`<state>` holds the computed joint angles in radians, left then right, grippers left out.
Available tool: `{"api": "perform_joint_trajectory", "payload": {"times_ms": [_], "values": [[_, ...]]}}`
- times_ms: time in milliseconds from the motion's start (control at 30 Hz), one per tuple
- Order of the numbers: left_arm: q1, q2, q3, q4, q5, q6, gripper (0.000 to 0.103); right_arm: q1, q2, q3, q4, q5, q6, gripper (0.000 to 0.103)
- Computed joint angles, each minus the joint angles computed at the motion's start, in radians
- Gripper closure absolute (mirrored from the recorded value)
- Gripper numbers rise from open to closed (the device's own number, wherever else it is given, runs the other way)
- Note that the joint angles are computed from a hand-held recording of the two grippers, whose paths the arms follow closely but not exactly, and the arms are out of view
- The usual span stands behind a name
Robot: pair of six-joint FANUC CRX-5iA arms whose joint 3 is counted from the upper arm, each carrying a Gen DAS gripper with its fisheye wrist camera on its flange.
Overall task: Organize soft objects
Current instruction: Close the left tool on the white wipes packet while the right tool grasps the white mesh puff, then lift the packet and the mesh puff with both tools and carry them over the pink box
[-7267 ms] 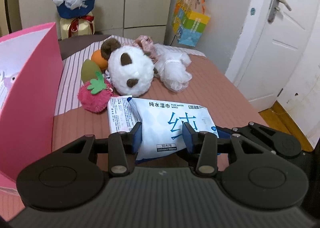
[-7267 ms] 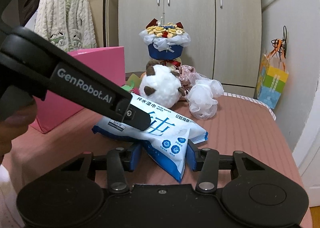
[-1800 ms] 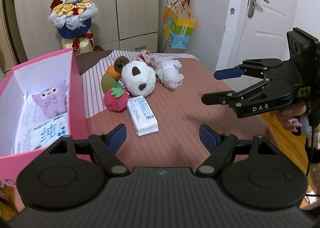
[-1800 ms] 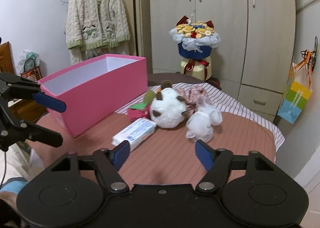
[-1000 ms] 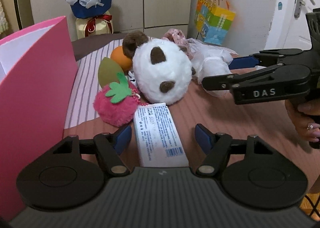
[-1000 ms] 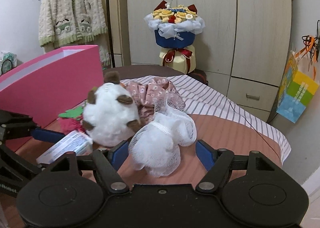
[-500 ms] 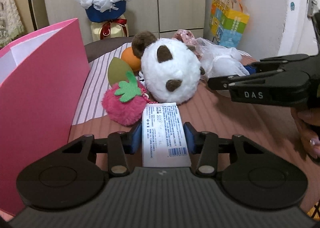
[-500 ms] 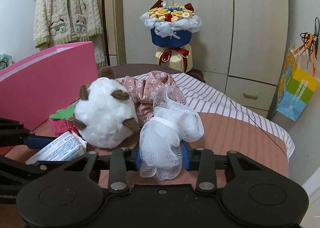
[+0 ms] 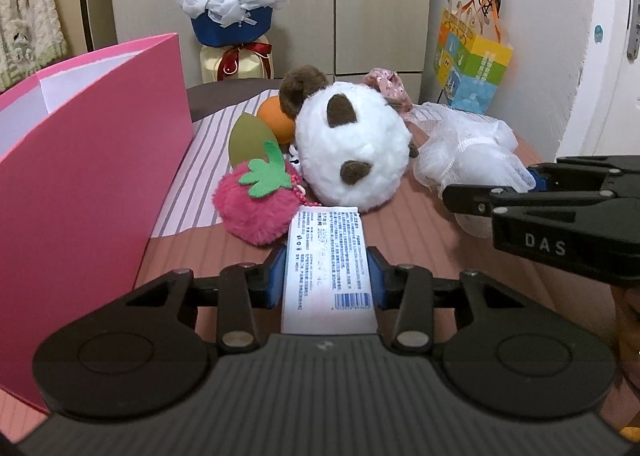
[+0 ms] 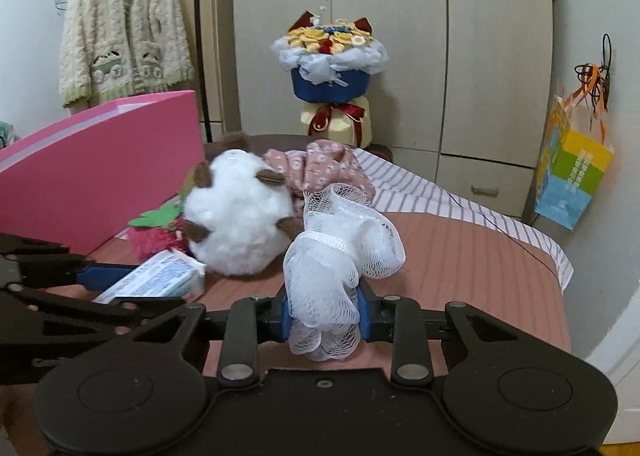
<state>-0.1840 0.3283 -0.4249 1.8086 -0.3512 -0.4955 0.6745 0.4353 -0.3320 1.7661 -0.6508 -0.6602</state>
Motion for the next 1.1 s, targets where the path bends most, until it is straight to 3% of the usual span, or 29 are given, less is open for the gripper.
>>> {"api": "perform_joint_trajectory", "payload": {"times_ms": [333, 500, 800, 1100], "values": [[0.064, -0.031, -0.038, -0.127, -0.09, 0.096, 0.064, 0.094, -0.001, 0.007, -0.151, -0.076, 0.077, 0.068], [0.088, -0.062, -0.073, -0.141, -0.135, 0.094, 0.064, 0.137, -0.005, -0.008, -0.158, -0.125, 0.042, 0.068], [0.176, -0.102, -0.107, -0.269, -0.227, 0.169, 0.064, 0.232, 0.008, 0.005, -0.225, -0.213, 0.055, 0.068], [0.26, -0.137, -0.135, -0.329, -0.307, 0.178, 0.064, 0.296, 0.014, 0.029, -0.303, -0.228, 0.09, 0.068]]}}
